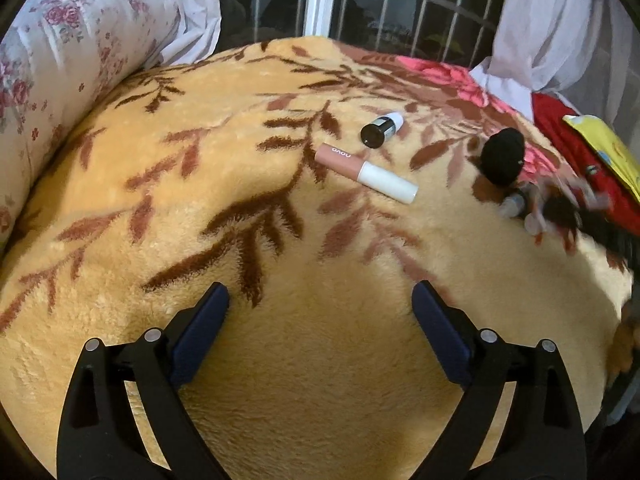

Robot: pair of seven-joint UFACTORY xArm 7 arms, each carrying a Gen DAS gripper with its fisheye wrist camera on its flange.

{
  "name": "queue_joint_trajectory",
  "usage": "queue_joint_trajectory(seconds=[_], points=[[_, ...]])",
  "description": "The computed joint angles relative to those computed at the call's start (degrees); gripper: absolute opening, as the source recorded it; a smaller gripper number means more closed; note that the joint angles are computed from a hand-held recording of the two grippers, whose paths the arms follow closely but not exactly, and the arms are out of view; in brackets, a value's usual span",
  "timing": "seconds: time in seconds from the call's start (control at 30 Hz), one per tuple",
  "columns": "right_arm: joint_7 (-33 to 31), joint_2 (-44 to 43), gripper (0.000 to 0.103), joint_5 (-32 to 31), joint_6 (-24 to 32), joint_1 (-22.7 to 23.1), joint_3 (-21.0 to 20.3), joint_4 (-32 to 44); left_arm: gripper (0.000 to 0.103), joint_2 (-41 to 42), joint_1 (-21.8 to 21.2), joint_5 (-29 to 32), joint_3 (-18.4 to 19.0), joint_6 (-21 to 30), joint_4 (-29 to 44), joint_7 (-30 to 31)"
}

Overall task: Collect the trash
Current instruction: 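Grasp the red knitted ornament with the right tool while the left tool grasps the pink lip gloss, then carry the ornament and lip gloss to the orange bin and open both tools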

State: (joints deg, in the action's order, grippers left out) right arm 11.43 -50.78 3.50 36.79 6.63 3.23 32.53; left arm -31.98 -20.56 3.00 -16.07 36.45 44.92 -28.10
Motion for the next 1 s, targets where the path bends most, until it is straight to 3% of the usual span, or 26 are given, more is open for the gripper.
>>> queue_joint_trajectory(seconds=[0.1,0.23,0.33,0.4,0.5,0.53,0.67,0.7,0.73,0.77,0.87,1.0], points=[[-0.7,-2.8,0.038,0.4,-0.1,-0.2,-2.0,-3.3,0.090,4.0,-0.5,-3.0,1.1,1.4,4.6,-1.0],[-1.3,-2.8,0.038,3.0,-1.9,0.6,-3.8,-5.1,0.090,11.2,1.4,-3.2,-0.2,4.0,11.9,-8.4],[-2.2,-3.2,0.038,2.6,-2.8,0.7,-2.7,-5.9,0.090,17.7,2.2,0.0,-1.6,6.6,18.6,-16.0],[-3.0,-3.8,0.038,3.2,-3.7,1.4,-3.4,-6.5,0.090,21.4,2.2,5.5,-2.8,8.9,22.9,-21.7],[-3.8,-3.9,0.039,5.0,-4.1,2.4,-5.2,-6.8,0.090,28.4,0.9,11.4,-3.4,15.9,30.6,-29.1],[-4.1,-3.8,0.039,5.4,-4.1,2.5,-5.5,-6.8,0.088,30.2,0.2,12.4,-3.0,18.3,32.4,-31.0],[-4.9,-3.7,0.039,6.3,-4.3,2.7,-5.7,-6.8,0.049,34.4,-4.0,22.5,-1.8,27.1,38.1,-39.5],[-5.0,-3.8,0.039,6.6,-4.4,2.7,-5.7,-6.9,0.040,34.4,-4.9,23.2,-1.3,27.1,38.1,-39.8],[-5.2,-3.8,0.039,6.8,-4.4,2.7,-5.8,-6.9,0.026,34.3,-5.8,23.9,-0.8,26.7,38.0,-39.4],[-5.2,-4.0,0.039,7.1,-4.5,2.7,-6.0,-7.1,0.021,34.2,-6.6,24.3,-0.2,26.6,37.8,-39.0],[-5.2,-4.2,0.039,7.8,-4.7,2.7,-6.1,-7.3,0.019,33.3,-7.8,24.2,1.3,24.6,36.4,-36.1],[-5.2,-4.2,0.039,8.5,-4.5,2.7,-6.5,-7.3,0.018,28.7,-6.1,17.4,3.3,14.6,30.1,-26.2]])
